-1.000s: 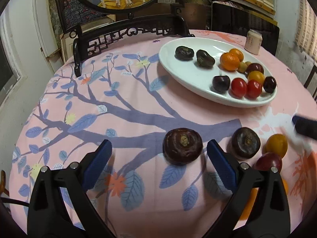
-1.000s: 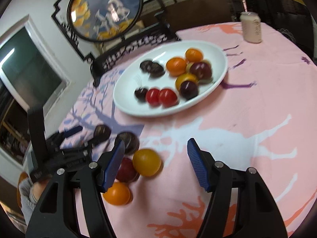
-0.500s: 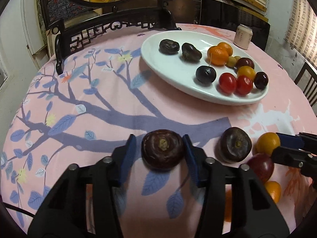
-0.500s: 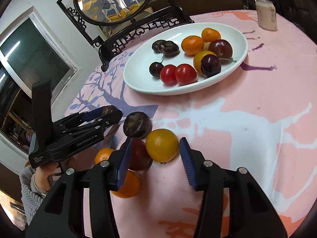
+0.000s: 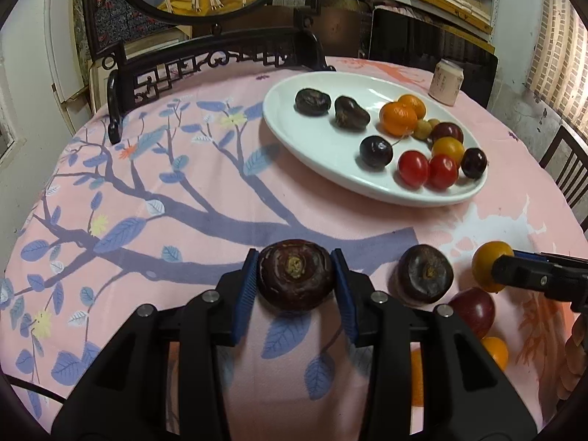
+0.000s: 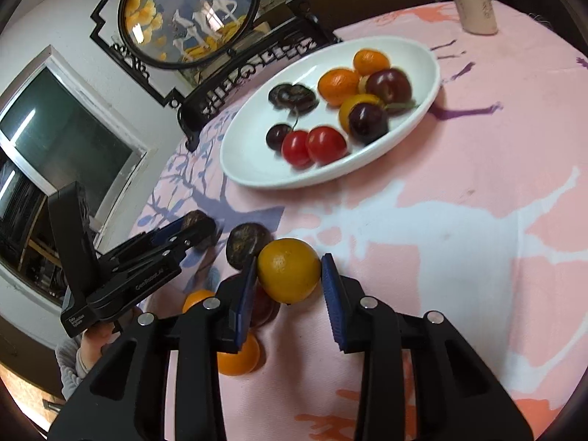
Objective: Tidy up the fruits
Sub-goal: 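Grasp another dark dried fruit with the left tool while the right tool grasps a yellow plum, then carry the dark fruit and yellow plum to the plate and release both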
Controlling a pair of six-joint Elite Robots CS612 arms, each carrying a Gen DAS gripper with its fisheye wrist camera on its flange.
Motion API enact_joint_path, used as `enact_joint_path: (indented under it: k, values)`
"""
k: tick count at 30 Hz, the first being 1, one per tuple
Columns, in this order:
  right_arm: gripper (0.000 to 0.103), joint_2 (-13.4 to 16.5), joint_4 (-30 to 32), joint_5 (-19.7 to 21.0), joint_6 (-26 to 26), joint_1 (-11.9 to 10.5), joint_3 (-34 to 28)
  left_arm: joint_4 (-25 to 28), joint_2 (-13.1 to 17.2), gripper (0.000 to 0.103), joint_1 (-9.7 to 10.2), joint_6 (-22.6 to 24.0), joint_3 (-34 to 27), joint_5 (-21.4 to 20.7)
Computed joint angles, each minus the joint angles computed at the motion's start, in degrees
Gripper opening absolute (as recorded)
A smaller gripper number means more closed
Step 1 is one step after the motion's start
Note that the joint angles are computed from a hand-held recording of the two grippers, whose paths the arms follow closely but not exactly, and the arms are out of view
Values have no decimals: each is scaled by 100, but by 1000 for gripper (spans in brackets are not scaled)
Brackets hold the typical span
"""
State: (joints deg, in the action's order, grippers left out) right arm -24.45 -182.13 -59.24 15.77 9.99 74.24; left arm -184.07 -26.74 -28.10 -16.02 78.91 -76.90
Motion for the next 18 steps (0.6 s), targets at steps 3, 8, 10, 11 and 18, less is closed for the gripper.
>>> enact_joint_path:
  k: [3, 8, 10, 11, 18]
  values:
    - [36, -15, -426, -156, 144, -8, 37, -232, -46, 40, 39, -120, 5, -230]
    - [36, 50, -448, -307, 293, 45, -389, 39, 53, 40, 2, 69, -526, -138]
    - [37, 162, -273, -377, 286, 92, -707, 279, 196, 42, 1, 8, -889, -119]
    - [38, 227, -239, -522, 284, 124, -854, 325, 251, 57, 5, -61, -992, -94]
    - [56, 521, -447, -545, 718, 38, -1186, 110, 371, 82, 21, -90, -1059, -21]
